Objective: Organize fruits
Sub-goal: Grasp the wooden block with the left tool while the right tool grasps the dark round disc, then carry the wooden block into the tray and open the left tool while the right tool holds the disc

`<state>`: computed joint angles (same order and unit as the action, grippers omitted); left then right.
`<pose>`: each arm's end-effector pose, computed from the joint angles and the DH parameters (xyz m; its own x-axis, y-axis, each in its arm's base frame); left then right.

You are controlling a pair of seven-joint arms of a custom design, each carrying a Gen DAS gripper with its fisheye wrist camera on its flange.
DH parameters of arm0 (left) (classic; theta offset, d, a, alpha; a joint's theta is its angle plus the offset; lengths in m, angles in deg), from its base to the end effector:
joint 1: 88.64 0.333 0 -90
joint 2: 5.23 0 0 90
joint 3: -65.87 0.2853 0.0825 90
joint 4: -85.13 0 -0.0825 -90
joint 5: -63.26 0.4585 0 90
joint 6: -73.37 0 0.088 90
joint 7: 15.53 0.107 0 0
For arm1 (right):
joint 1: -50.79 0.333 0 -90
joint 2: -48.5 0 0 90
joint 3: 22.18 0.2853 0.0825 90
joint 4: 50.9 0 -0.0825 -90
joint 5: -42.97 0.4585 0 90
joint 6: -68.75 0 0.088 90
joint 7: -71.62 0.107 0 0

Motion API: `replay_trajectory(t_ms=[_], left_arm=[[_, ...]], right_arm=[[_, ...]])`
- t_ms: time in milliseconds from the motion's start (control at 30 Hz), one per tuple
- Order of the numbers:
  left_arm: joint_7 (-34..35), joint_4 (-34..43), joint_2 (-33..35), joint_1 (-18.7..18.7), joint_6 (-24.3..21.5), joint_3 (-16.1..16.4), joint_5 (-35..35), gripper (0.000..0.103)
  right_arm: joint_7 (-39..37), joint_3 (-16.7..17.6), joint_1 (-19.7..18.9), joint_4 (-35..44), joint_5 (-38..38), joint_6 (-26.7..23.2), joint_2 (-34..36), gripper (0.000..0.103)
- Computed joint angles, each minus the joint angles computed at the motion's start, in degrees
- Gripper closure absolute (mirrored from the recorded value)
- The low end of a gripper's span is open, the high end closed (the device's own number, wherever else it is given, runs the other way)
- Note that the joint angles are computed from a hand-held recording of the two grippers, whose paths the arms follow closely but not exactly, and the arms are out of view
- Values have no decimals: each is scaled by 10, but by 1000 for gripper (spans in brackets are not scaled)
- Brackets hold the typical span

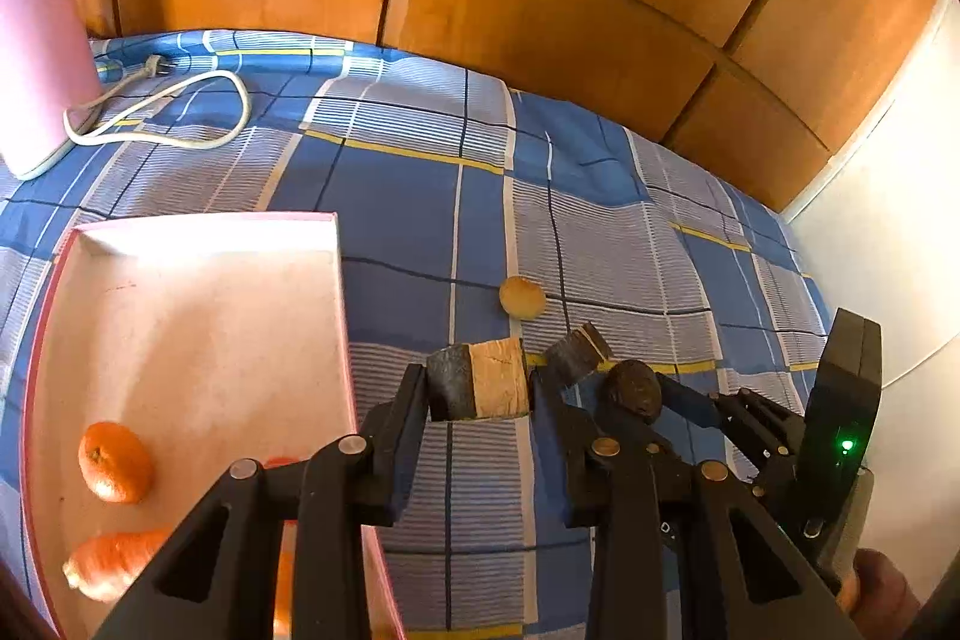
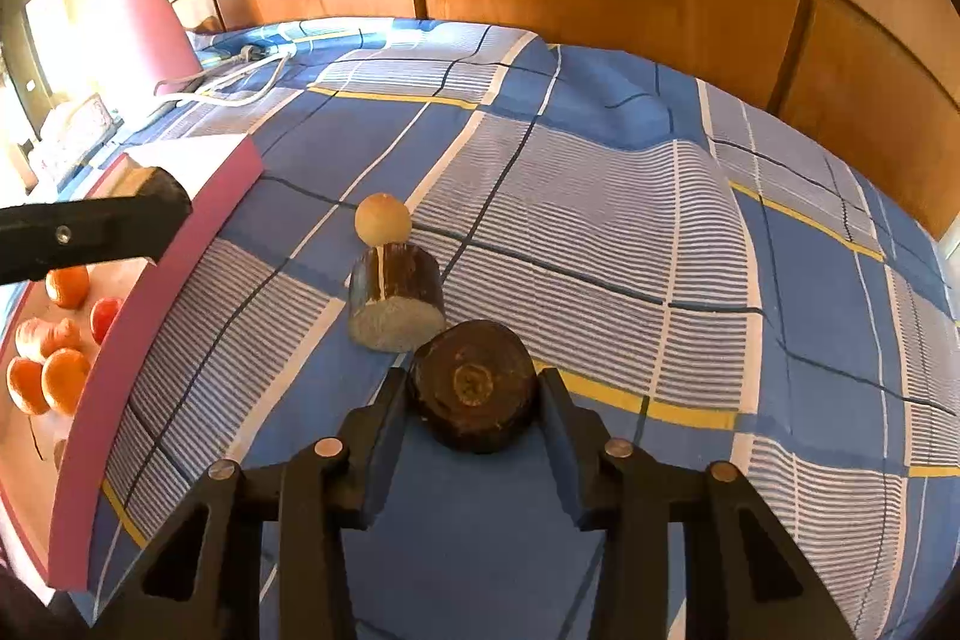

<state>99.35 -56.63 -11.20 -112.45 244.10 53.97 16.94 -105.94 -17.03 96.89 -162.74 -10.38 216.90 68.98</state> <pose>0.4760 -0.2786 0.3017 -0.3666 -0.8854 0.2857 -0.8225 0.1649 -0.5444 0.4154 0.5395 0.2407 0.0323 -0.9973 -0.0664 -0.8198 0.0116 -0.5726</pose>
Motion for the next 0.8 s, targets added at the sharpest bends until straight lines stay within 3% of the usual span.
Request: replay_trajectory(t_ms=[233,533,800], left_arm=[[15,-46,-47,-24,19,19,-28,69],[3,-123,-124,-66,41,72,-18,68],[-14,-192,-206,-89,45,158,7,68]], right_arm=[[59,8,4,-42,0,33,-29,60],[188,-1,7,-61,-85,64,-36,59],[174,15,12,-37,-94,1,-20,59]])
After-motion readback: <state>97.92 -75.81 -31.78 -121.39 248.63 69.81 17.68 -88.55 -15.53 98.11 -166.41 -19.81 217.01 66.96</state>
